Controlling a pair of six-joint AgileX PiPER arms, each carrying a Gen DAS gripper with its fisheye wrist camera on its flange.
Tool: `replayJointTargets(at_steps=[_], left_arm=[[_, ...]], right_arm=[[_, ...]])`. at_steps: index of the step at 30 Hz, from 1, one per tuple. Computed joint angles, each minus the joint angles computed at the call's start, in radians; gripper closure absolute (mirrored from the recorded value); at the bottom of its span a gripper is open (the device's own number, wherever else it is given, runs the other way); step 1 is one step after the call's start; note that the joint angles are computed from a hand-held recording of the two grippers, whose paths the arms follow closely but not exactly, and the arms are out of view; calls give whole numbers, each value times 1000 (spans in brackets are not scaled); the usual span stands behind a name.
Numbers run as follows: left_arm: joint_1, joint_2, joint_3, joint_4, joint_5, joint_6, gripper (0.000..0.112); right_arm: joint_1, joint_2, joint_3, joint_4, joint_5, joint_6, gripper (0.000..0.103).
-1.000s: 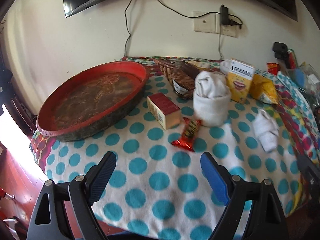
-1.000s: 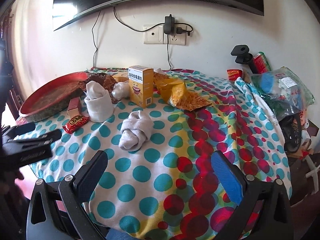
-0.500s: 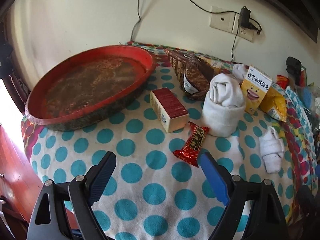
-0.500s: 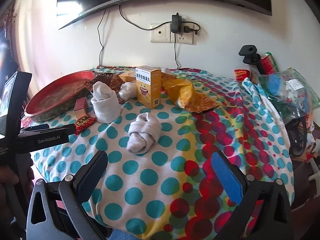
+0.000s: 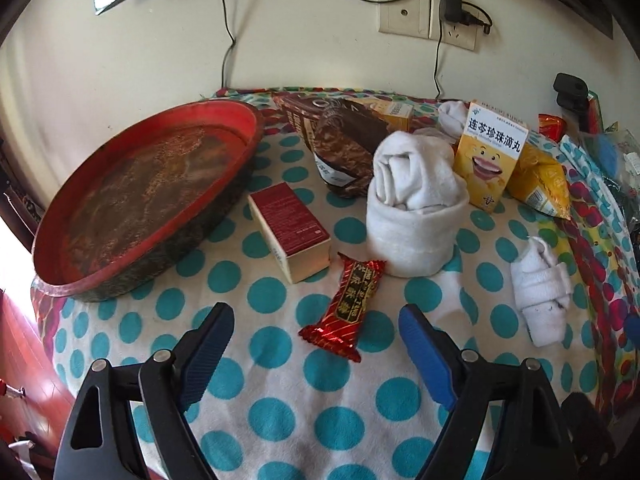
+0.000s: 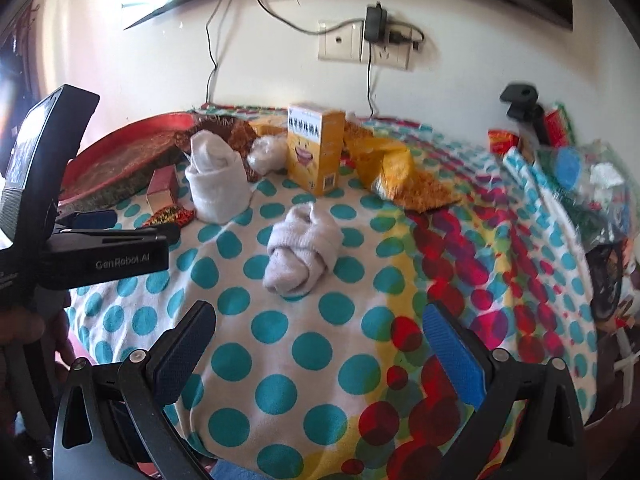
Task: Organize objects
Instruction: 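Reach the left gripper to the red candy bar and grasp it, then carry the red candy bar into the red tray and release it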
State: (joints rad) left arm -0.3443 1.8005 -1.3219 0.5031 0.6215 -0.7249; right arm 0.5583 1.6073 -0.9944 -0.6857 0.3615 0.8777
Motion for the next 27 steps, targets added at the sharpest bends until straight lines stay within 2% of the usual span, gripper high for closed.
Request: replayJointTargets(at_steps=[4,6,7,9,13,21,23,25,27], left_arm=[[-2,28,-26,-6,10,18,31],[1,37,-33,-18,3,32,58],[4,38,-37,-28,1,36,66],[18,44,-53,-99,-6,88,94],[27,22,-37,-194,-37,174,94],[-13,-51,28,-86,-41,52,94],[-19,-88,48,-37,-39,21,94],[-6,-130,60,0,-41,10,94],[36,-154,46,-14,-31,40,94]], right_arm=[[-28,-9,13,80,-30,-58,0],[-31,-19,22,82,-46,-57,0],[-28,-23,26,69,-49,-45,0],[-20,-21,26,52,-47,-32,0],[-10,-9,19,53,-34,-41,0],[-31,-13,31,134,-62,-105,0],[-30,-14,32,112,-56,-88,0],[-34,-17,38,114,-64,-82,0],[-46,-17,41,188,-81,-147,0]])
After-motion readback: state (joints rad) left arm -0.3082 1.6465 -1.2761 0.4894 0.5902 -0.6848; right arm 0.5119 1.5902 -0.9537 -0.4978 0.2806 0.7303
